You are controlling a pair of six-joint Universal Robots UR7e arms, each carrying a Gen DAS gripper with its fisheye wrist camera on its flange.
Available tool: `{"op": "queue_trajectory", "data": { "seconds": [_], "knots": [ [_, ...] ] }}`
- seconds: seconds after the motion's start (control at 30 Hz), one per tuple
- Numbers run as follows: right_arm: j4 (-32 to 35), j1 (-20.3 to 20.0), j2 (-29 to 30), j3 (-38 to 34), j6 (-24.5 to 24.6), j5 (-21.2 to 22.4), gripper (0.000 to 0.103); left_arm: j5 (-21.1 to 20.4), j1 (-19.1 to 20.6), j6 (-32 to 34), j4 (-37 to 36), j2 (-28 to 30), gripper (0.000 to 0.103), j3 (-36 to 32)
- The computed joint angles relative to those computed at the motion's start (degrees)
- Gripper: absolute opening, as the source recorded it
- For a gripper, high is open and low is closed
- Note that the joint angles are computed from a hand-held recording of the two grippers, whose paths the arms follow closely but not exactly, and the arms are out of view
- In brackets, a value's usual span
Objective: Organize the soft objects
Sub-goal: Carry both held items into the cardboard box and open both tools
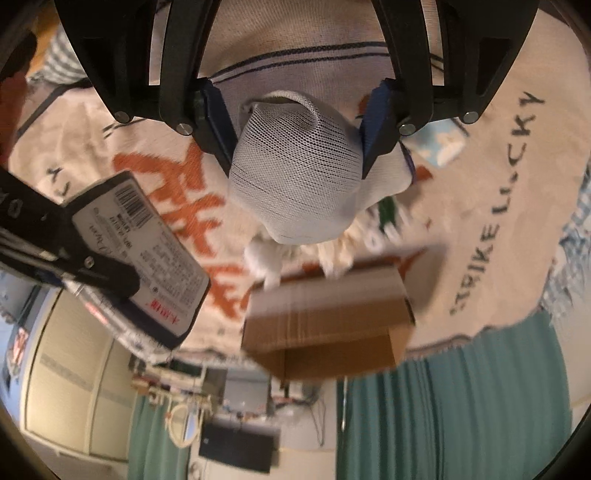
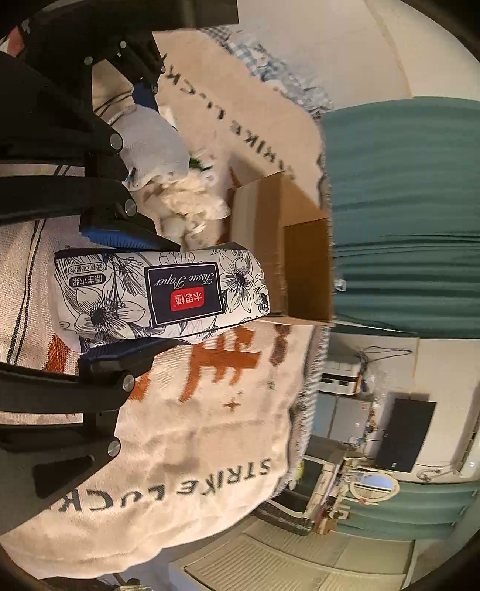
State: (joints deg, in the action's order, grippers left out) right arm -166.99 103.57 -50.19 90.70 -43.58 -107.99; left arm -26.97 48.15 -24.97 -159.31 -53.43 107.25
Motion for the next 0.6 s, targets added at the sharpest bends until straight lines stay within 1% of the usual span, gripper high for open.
{"op": "queue_trajectory", "data": {
  "seconds": [0.13, 0.2, 0.27, 0.33, 0.4, 0.43, 0.47, 0.5, 0.6],
  "knots": [
    [0.2, 1.1, -0.9, -1.2, 0.1, 1.4, 0.042, 1.1, -0.9, 8.1, -6.1, -0.8, 0.060, -1.7],
    [1.0, 1.7, -0.6, -3.4, 0.6, 2.5, 0.042, 1.4, -0.8, 13.9, -10.4, -0.5, 0.060, -3.6],
    [1.5, 2.5, 0.7, -6.5, 0.8, 3.3, 0.042, 2.5, -0.4, 18.8, -12.8, 0.3, 0.060, -6.2],
    [2.8, 3.2, 2.3, -10.0, 1.0, 4.0, 0.042, 2.6, 0.5, 23.5, -14.5, 1.2, 0.060, -9.3],
    [4.9, 4.0, 5.0, -14.8, 1.1, 5.1, 0.042, 1.0, 2.0, 27.3, -15.8, 1.8, 0.060, -12.6],
    [5.5, 4.3, 6.3, -17.0, 1.0, 5.5, 0.042, 0.1, 3.1, 29.5, -16.1, 2.6, 0.060, -15.4],
    [6.4, 4.7, 8.5, -20.4, 0.9, 5.9, 0.042, -0.3, 3.8, 30.9, -16.7, 3.1, 0.060, -16.8],
    [7.4, 4.8, 10.0, -22.9, 1.0, 6.3, 0.042, -0.9, 5.0, 33.4, -17.2, 4.5, 0.060, -20.1],
    [12.1, 5.1, 17.4, -34.0, 2.1, 7.2, 0.042, -1.5, 7.4, 38.8, -17.8, 8.0, 0.060, -27.1]
  ]
}}
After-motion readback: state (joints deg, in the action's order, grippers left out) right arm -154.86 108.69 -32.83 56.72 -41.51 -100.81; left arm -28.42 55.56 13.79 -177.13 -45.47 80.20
